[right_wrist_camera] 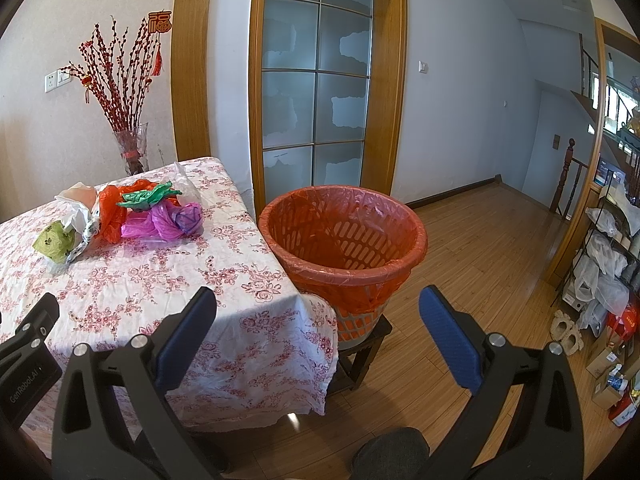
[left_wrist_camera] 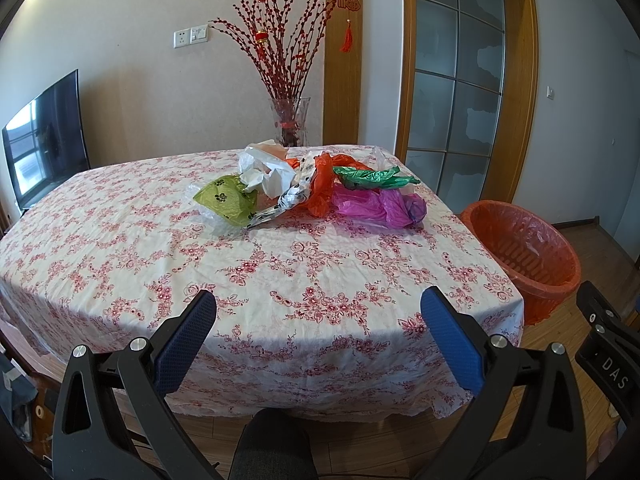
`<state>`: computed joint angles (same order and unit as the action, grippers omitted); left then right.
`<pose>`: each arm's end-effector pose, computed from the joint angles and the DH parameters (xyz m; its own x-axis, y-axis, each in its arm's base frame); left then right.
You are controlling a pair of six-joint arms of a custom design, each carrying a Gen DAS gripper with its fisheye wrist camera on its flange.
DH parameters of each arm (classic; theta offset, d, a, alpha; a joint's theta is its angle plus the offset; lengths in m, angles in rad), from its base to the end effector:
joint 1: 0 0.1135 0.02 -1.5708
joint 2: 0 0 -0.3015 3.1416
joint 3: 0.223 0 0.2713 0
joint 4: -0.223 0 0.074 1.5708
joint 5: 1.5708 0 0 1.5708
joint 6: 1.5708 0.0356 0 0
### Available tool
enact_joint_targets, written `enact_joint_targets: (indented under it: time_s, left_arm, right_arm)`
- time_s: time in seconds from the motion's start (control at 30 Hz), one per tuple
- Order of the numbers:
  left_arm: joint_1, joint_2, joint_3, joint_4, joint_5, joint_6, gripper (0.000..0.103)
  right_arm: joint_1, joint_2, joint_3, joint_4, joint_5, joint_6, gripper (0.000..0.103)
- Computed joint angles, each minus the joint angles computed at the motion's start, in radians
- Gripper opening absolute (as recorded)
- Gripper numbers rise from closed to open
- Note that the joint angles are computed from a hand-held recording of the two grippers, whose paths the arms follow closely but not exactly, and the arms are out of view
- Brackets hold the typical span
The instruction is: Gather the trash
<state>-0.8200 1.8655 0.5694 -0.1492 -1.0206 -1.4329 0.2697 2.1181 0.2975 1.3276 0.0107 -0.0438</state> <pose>0.1918 -0.1611 0.0717 -0.3996 -0.3309 -0.8549 -0.6279 0.7783 -0.0077 0.2567 0.0706 0.0479 -0.4445 -0.1683 -0.8799 -0.2771 0.9599 -0.0436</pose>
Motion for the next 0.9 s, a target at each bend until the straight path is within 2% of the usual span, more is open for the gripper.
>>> enact_joint_targets:
  time_s: [0.67,0.9]
  left_arm:
    - [0.008,-0.003,0.001,-0.003,0.016,-0.002,0.101]
    - [0.073,0.012,-0.047,0.127,0.053,0.068,0.101]
  right_arm:
    - [0.007,0.007,0.023,-0.029,0.007,-0.002,0.099]
    - [0.029,0.02,0.065,-0.063,0.001,0.0,0.099]
